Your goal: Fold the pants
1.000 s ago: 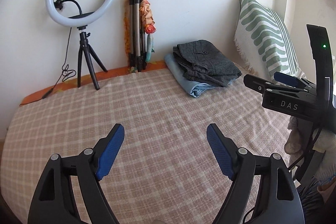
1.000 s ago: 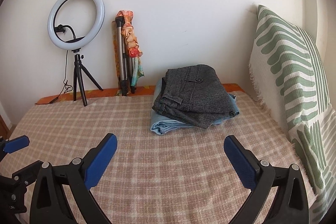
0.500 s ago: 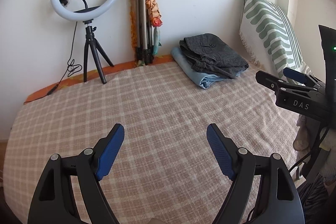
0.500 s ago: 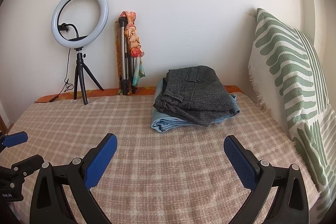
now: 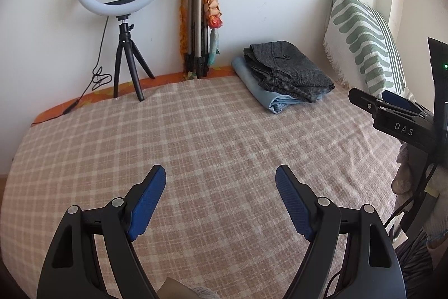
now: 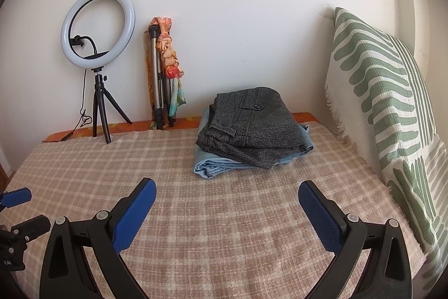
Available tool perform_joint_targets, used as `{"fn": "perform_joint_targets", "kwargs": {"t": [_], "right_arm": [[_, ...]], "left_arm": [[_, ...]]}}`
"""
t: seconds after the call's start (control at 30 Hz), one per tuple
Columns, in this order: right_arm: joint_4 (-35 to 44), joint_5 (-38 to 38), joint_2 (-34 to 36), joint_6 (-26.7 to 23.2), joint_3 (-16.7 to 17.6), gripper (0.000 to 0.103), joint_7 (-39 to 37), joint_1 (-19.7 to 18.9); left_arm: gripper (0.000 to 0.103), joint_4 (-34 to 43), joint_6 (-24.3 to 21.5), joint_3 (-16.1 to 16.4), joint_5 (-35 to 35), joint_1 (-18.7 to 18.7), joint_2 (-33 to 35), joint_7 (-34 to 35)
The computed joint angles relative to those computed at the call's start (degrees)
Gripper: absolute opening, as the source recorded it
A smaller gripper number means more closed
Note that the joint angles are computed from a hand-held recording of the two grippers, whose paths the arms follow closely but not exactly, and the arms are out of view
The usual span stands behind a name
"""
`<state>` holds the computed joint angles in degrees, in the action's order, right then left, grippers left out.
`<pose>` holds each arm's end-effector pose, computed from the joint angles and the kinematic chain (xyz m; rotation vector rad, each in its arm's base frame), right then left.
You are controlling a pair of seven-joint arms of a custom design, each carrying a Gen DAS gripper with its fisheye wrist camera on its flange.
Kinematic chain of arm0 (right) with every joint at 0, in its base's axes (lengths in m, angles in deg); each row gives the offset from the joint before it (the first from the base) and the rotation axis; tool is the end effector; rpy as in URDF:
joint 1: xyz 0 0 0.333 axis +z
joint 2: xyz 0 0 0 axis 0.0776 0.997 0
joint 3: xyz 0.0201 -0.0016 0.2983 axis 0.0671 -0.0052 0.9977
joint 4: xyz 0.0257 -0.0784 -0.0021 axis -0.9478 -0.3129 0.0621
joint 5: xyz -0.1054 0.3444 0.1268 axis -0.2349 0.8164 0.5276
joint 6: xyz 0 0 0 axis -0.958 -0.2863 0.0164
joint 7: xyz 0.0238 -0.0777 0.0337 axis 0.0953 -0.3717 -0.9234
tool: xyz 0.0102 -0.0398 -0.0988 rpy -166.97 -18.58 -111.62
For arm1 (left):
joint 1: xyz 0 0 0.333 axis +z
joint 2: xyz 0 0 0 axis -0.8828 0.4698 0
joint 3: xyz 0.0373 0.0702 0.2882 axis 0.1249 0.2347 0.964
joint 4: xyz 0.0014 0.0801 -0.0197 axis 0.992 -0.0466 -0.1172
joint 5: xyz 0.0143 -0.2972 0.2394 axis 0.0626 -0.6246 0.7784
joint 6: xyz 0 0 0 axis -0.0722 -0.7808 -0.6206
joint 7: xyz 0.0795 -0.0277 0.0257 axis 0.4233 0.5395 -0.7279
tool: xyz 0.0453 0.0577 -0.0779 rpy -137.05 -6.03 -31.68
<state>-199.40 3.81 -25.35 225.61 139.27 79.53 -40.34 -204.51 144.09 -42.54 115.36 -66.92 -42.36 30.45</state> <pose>0.4421 0.2633 0.4549 -1.6922 1.4081 -0.7593 0.3841 -0.1911 0.4622 -1.6607 1.8290 -0.8617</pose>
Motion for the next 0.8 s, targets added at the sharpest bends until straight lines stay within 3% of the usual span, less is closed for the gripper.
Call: {"fn": "perform_joint_targets", "kwargs": {"t": [0.33, 0.8], "right_arm": [[0.1, -0.1, -0.1, -0.2, 0.0, 0.103, 0.5, -0.1], [0.1, -0.6, -0.1, -0.4, 0.1, 0.103, 1.1, -0.2]], "left_arm": [[0.081, -0.1, 0.1, 1.2, -1.3, -1.5, 0.1, 0.6], [0.081, -0.2, 0.3, 0.4, -1.1, -0.8, -0.6, 0.6]]}}
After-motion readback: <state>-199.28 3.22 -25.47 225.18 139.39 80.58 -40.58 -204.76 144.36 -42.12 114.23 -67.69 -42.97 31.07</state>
